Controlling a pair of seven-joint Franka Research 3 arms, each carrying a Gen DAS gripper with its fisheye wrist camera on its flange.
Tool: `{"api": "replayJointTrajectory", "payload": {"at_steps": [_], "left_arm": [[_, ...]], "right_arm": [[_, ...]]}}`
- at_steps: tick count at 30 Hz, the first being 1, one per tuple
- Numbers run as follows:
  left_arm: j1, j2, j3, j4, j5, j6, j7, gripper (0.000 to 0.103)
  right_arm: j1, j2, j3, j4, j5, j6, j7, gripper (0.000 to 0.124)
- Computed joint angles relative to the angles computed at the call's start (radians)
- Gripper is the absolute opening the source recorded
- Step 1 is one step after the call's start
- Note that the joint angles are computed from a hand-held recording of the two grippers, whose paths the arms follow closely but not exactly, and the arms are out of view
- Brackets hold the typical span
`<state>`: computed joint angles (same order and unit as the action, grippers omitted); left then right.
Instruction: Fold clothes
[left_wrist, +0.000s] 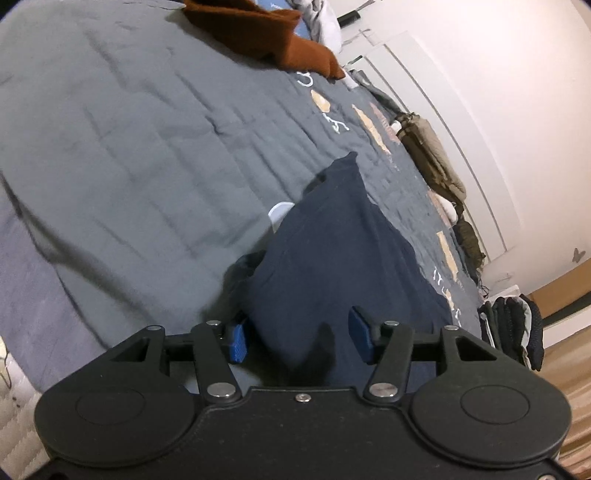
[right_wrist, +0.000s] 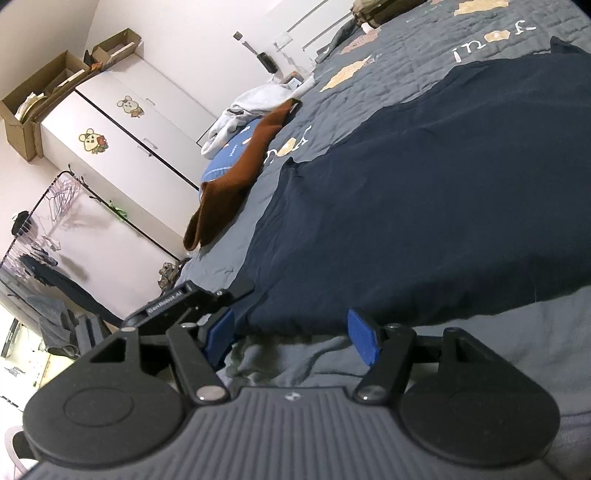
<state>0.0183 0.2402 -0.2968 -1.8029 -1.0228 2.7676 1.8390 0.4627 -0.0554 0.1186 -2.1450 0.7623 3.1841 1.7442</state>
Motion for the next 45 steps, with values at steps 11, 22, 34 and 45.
{"api": "replayJointTrajectory", "payload": {"at_steps": [11,22,34,45], "left_arm": [[0.008,0.025,-0.015,0.019,0.032,-0.016,-0.011,0.08],[-0.02,0.007,-0.015,0.001,-0.073,0.117,0.057,0.015],[0.0,0.045,-0.042,0.015,0.116,0.113,-0.118,0.038],[0.0,0.038,-0.044,0.001,0.215,0.137,-0.243,0.029]], "right_arm": [[-0.03,-0.007,0.018,-0.018,-0.124,0.004,0.117,0.068],[-0.043,-0.015,0.017,-0.043,-0.219,0.018,0.221,0.068],[-0.013,-0.024,-0.008,-0.048,-0.169,0.019,0.181,0.068],[-0.024,-0.032,0.0,-0.053,-0.154,0.033,0.182,0.068]]}}
